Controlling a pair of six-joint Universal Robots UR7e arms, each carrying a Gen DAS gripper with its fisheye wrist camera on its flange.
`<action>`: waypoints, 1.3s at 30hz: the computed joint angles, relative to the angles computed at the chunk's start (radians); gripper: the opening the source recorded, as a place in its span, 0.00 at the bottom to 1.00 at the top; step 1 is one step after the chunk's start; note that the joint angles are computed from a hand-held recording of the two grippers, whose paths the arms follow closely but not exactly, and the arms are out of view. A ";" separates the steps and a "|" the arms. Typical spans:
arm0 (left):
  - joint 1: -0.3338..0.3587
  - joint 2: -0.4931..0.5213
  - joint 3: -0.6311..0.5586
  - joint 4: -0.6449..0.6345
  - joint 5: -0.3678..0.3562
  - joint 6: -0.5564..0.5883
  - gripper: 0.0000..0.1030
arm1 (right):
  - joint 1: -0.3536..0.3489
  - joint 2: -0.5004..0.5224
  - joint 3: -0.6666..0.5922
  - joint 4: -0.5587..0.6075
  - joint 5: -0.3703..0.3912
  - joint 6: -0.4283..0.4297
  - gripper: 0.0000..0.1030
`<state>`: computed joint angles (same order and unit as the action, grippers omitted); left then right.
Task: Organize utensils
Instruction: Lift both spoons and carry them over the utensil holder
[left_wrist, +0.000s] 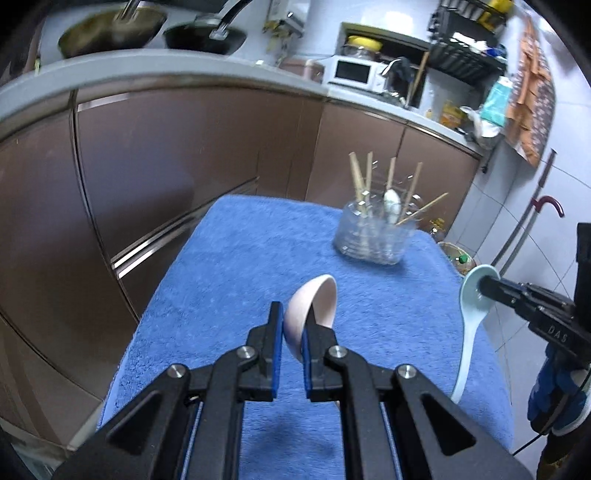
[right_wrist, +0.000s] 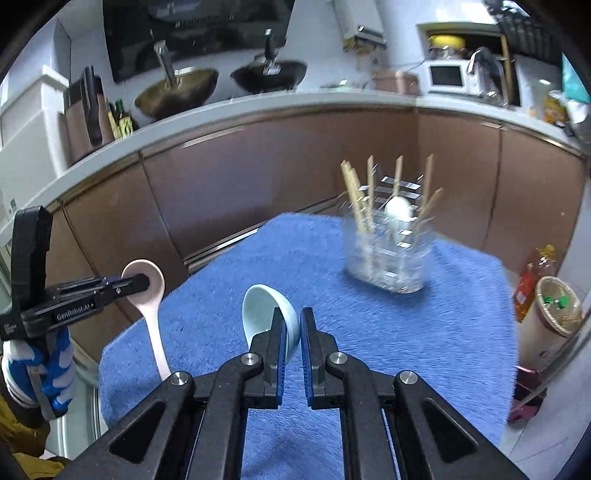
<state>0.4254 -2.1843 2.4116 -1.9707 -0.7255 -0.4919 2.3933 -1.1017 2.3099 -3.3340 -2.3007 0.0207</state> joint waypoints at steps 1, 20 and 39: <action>-0.040 -0.011 0.002 0.036 0.019 -0.029 0.08 | 0.013 -0.007 0.007 -0.010 -0.017 0.006 0.07; -0.429 -0.100 -0.020 0.534 0.145 -0.400 0.08 | 0.170 -0.025 0.014 -0.056 -0.215 0.035 0.07; -0.264 0.079 0.027 0.132 0.226 -0.130 0.08 | 0.088 0.018 -0.024 -0.253 -0.169 -0.173 0.07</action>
<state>0.1619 -2.1056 2.4382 -1.8384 -0.4998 -0.6224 2.4816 -1.0839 2.2854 -3.5874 -2.4694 -0.1525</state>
